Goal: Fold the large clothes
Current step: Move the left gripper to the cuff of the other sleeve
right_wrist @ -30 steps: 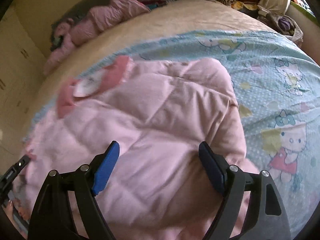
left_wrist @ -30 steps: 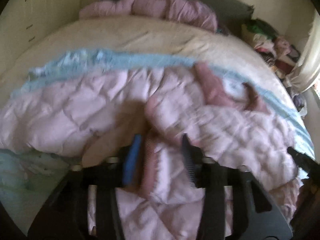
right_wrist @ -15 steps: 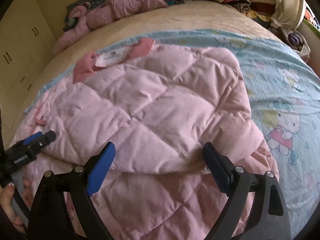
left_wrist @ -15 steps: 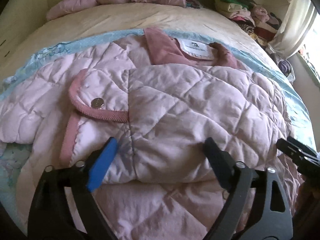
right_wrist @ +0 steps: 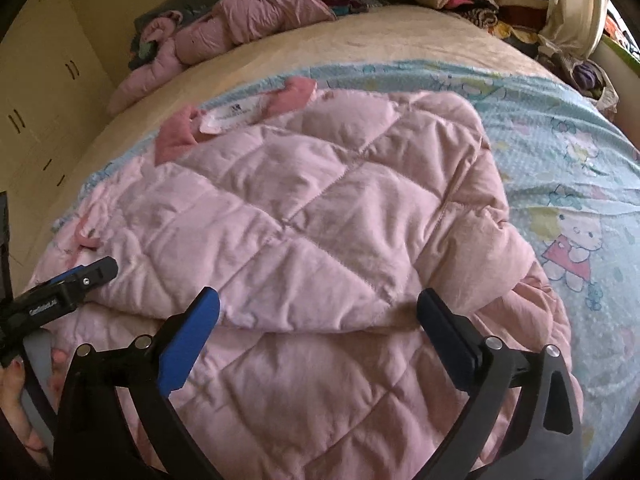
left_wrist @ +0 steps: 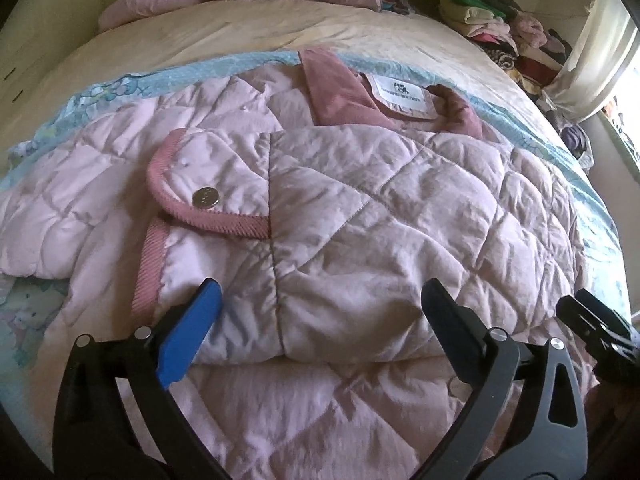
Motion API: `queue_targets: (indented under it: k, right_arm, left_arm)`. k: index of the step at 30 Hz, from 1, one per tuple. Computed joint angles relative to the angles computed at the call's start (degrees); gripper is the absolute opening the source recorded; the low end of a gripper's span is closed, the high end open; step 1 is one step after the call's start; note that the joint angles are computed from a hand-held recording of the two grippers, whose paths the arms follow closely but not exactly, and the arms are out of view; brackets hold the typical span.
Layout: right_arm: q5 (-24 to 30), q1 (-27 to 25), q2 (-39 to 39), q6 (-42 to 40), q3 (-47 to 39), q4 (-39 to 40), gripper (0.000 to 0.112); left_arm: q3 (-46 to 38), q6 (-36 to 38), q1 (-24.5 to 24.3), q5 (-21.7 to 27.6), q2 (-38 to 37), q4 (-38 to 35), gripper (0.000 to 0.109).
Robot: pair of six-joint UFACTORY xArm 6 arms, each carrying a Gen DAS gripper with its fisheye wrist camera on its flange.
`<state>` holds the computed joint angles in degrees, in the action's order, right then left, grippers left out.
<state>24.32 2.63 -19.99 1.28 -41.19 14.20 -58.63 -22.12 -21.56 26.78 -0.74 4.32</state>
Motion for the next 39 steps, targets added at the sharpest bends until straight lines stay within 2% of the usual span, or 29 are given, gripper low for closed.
queue_targets:
  k: [2, 5, 13, 22, 29, 34, 39]
  right_arm:
    - [0.4, 0.1, -1.4, -2.2, 0.4, 3.1, 0.099]
    - [0.7, 0.8, -3.2, -2.4, 0.5, 3.3, 0.099]
    - [0.9, 3.6, -5.5, -0.2, -1.0, 0.6, 0.099]
    - [0.6, 8.4, -5.3, 5.2, -5.6, -4.0, 0.099]
    - [0.4, 12.5, -2.5, 8.3, -10.6, -7.2, 0.099]
    - [0.2, 15.4, 0.1, 9.2, -14.4, -8.0, 0.099]
    - [0.4, 18.3, 2.9, 8.9, -18.0, -8.4, 0.099]
  left_arm:
    - [0.2, 0.5, 0.2, 0.2, -0.8, -1.3, 0.094]
    - [0.4, -1.3, 0.8, 0.8, -2.2, 0.6, 0.094]
    - [2.9, -3.9, 4.2, -0.8, -7.5, 0.7, 0.094]
    - [4.6, -13.9, 9.8, 0.0, -13.0, 10.9, 0.094]
    - [6.4, -12.7, 14.2, -0.9, -15.7, 8.0, 0.094]
    - [7.5, -10.6, 16.9, -1.9, -16.5, 3.2, 0.094]
    - [8.1, -11.5, 19.4, -1.5, -17.0, 3.2, 0.094]
